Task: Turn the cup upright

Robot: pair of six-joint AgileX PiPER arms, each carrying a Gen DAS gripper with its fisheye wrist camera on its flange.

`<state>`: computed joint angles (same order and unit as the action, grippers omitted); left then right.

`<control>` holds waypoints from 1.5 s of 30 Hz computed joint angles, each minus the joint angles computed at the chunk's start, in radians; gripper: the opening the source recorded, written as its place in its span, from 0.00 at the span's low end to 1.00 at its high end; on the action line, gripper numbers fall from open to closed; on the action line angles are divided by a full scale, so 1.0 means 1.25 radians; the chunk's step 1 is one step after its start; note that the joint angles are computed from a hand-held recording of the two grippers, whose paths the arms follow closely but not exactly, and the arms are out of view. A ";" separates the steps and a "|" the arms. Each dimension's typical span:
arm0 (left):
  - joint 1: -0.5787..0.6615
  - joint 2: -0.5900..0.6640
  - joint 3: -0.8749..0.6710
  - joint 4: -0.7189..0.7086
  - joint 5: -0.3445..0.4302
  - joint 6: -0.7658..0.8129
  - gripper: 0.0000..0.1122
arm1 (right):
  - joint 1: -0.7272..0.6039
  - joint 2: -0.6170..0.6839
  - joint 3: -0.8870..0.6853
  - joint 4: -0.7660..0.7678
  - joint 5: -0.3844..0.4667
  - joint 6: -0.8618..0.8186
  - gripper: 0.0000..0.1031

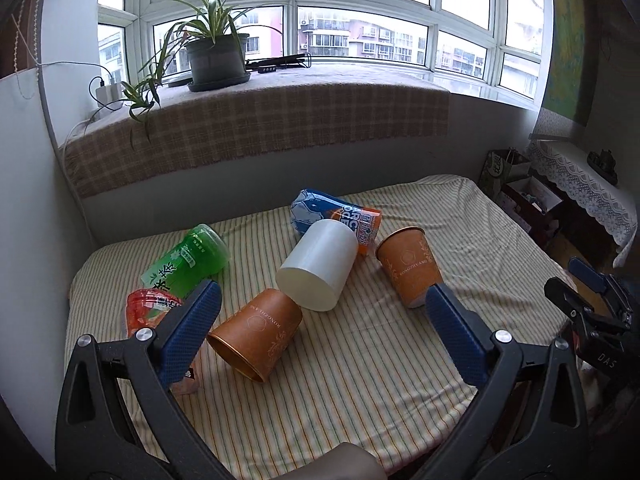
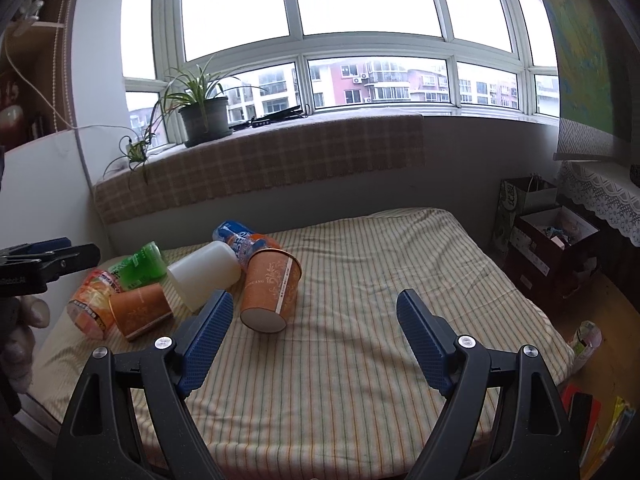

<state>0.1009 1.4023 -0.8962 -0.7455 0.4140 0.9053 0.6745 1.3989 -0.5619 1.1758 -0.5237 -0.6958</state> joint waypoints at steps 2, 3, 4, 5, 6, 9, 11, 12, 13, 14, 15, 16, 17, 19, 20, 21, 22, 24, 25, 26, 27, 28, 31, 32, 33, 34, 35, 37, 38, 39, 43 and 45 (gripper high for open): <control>-0.007 0.077 -0.093 0.078 0.060 -0.086 0.92 | -0.027 0.003 0.008 -0.039 0.015 0.040 0.81; -0.006 0.117 -0.144 0.107 0.101 -0.112 0.92 | -0.039 0.006 0.010 -0.054 0.019 0.056 0.81; -0.015 0.151 -0.183 0.141 0.121 -0.146 0.92 | -0.051 0.010 0.012 -0.067 0.025 0.069 0.81; -0.024 0.178 -0.214 0.170 0.133 -0.174 0.92 | -0.063 0.013 0.014 -0.078 0.031 0.080 0.81; -0.032 0.209 -0.251 0.202 0.149 -0.205 0.92 | -0.075 0.016 0.016 -0.088 0.035 0.090 0.81; -0.048 0.302 -0.364 0.267 0.225 -0.261 0.91 | -0.114 0.022 0.021 -0.115 0.056 0.117 0.81; -0.073 0.357 -0.424 0.344 0.247 -0.331 0.84 | -0.137 0.020 0.026 -0.129 0.066 0.135 0.81; -0.085 0.381 -0.450 0.382 0.259 -0.363 0.84 | -0.147 0.019 0.028 -0.136 0.068 0.146 0.81; -0.092 0.407 -0.480 0.402 0.282 -0.372 0.83 | -0.158 0.018 0.030 -0.147 0.071 0.159 0.81; -0.100 0.430 -0.507 0.422 0.303 -0.380 0.81 | -0.168 0.018 0.033 -0.159 0.074 0.171 0.81; -0.109 0.450 -0.530 0.446 0.317 -0.395 0.77 | -0.174 0.018 0.036 -0.167 0.074 0.178 0.81; -0.114 0.473 -0.559 0.464 0.338 -0.405 0.76 | -0.178 0.018 0.039 -0.166 0.072 0.179 0.81; -0.117 0.494 -0.589 0.469 0.362 -0.404 0.76 | -0.188 0.018 0.042 -0.175 0.074 0.190 0.81; -0.124 0.537 -0.647 0.488 0.402 -0.416 0.76 | -0.211 0.021 0.045 -0.207 0.085 0.222 0.81; -0.128 0.557 -0.673 0.502 0.416 -0.427 0.76 | -0.222 0.024 0.047 -0.220 0.088 0.237 0.81; -0.131 0.572 -0.692 0.513 0.427 -0.434 0.76 | -0.234 0.028 0.048 -0.240 0.091 0.259 0.81; -0.132 0.588 -0.714 0.521 0.440 -0.438 0.76 | -0.247 0.032 0.050 -0.262 0.095 0.282 0.81; -0.138 0.615 -0.750 0.532 0.464 -0.445 0.76 | -0.270 0.043 0.047 -0.297 0.108 0.320 0.81; -0.142 0.625 -0.762 0.547 0.470 -0.454 0.76 | -0.282 0.048 0.047 -0.318 0.114 0.341 0.81; -0.145 0.634 -0.776 0.558 0.479 -0.456 0.76 | -0.292 0.052 0.047 -0.337 0.119 0.360 0.81; -0.146 0.646 -0.793 0.565 0.491 -0.455 0.76 | -0.301 0.056 0.046 -0.356 0.123 0.379 0.81; -0.147 0.658 -0.813 0.569 0.506 -0.455 0.76 | -0.308 0.060 0.046 -0.373 0.124 0.397 0.81; -0.152 0.697 -0.879 0.584 0.556 -0.452 0.76 | -0.324 0.073 0.042 -0.410 0.129 0.436 0.81; -0.157 0.705 -0.893 0.596 0.564 -0.453 0.76 | -0.328 0.077 0.040 -0.426 0.132 0.450 0.81; -0.162 0.708 -0.894 0.608 0.564 -0.452 0.76 | -0.334 0.082 0.038 -0.446 0.134 0.468 0.81; -0.166 0.718 -0.911 0.615 0.575 -0.449 0.76 | -0.335 0.086 0.036 -0.451 0.135 0.473 0.81; -0.169 0.726 -0.923 0.621 0.583 -0.447 0.76 | -0.334 0.088 0.035 -0.450 0.138 0.474 0.81; -0.181 0.739 -0.941 0.646 0.592 -0.454 0.71 | -0.334 0.092 0.033 -0.464 0.141 0.487 0.81; -0.184 0.744 -0.947 0.658 0.595 -0.456 0.70 | -0.334 0.094 0.032 -0.467 0.141 0.491 0.81; -0.185 0.745 -0.948 0.661 0.593 -0.454 0.70 | -0.334 0.096 0.031 -0.467 0.141 0.491 0.81; -0.191 0.726 -0.911 0.691 0.548 -0.462 0.69 | -0.342 0.100 0.031 -0.483 0.142 0.504 0.81; -0.189 0.720 -0.900 0.695 0.537 -0.462 0.69 | -0.349 0.103 0.032 -0.494 0.144 0.519 0.81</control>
